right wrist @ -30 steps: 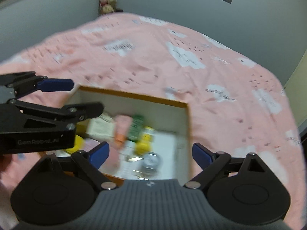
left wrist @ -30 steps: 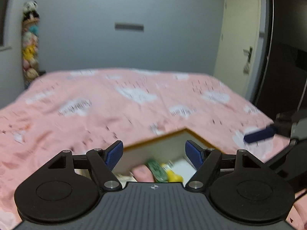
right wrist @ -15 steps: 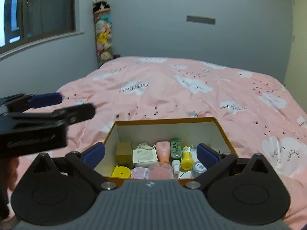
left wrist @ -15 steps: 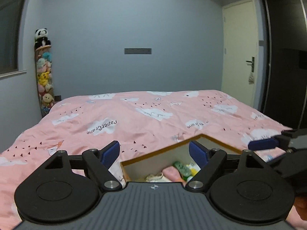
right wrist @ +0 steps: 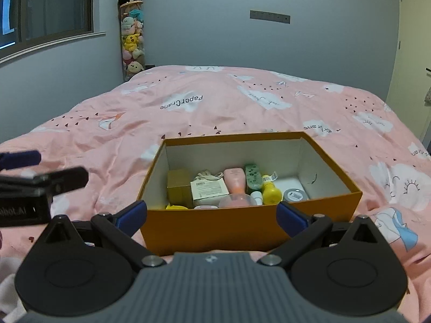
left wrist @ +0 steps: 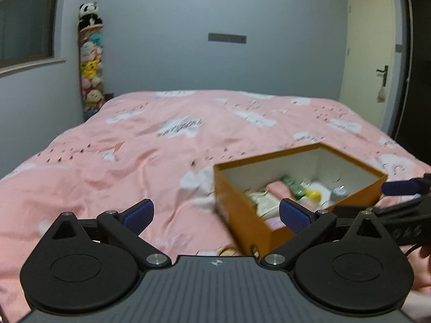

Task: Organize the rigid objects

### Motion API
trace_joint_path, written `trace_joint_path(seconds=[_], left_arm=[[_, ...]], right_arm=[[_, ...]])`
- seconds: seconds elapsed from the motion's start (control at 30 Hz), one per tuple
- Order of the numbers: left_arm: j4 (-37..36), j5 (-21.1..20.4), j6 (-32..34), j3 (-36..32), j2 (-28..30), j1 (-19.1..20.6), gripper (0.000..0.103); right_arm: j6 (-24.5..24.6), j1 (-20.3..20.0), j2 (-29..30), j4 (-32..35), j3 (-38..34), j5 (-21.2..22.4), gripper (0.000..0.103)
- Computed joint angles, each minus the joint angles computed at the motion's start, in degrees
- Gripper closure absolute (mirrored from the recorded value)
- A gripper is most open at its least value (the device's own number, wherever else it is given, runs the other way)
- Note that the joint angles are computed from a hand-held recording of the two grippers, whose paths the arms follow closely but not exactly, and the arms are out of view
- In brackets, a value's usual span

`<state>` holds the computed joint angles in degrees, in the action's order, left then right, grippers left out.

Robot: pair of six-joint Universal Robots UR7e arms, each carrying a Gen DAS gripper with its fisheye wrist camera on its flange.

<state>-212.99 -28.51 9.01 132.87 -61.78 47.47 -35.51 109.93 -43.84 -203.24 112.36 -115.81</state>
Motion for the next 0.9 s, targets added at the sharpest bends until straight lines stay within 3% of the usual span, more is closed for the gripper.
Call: trace_joint_path(seconds=[0.23, 0.4, 0.63, 0.9], left_arm=[[6.55, 1.07, -10.88, 2.13, -2.61, 1.74, 0.0], [15.52, 2.04, -19.05, 2.3, -4.36, 2.36, 0.0], [23.12, 2.03, -23.73, 1.67, -4.72, 2.91, 0.0], [27.65, 1.53, -27.85, 1.23, -5.96, 3.88, 0.0]], right_arm=[[1.17, -0.21, 1.09, 1.08, -0.94, -2.96, 0.003], [2.68, -0.75, 1.51, 4.59, -1.3, -2.92, 0.003], [-1.47, -0.27, 2.94, 2.08, -0.95, -2.44, 0.003], [0.49, -0.89, 2.83, 3.11, -1.19, -2.04, 0.003]])
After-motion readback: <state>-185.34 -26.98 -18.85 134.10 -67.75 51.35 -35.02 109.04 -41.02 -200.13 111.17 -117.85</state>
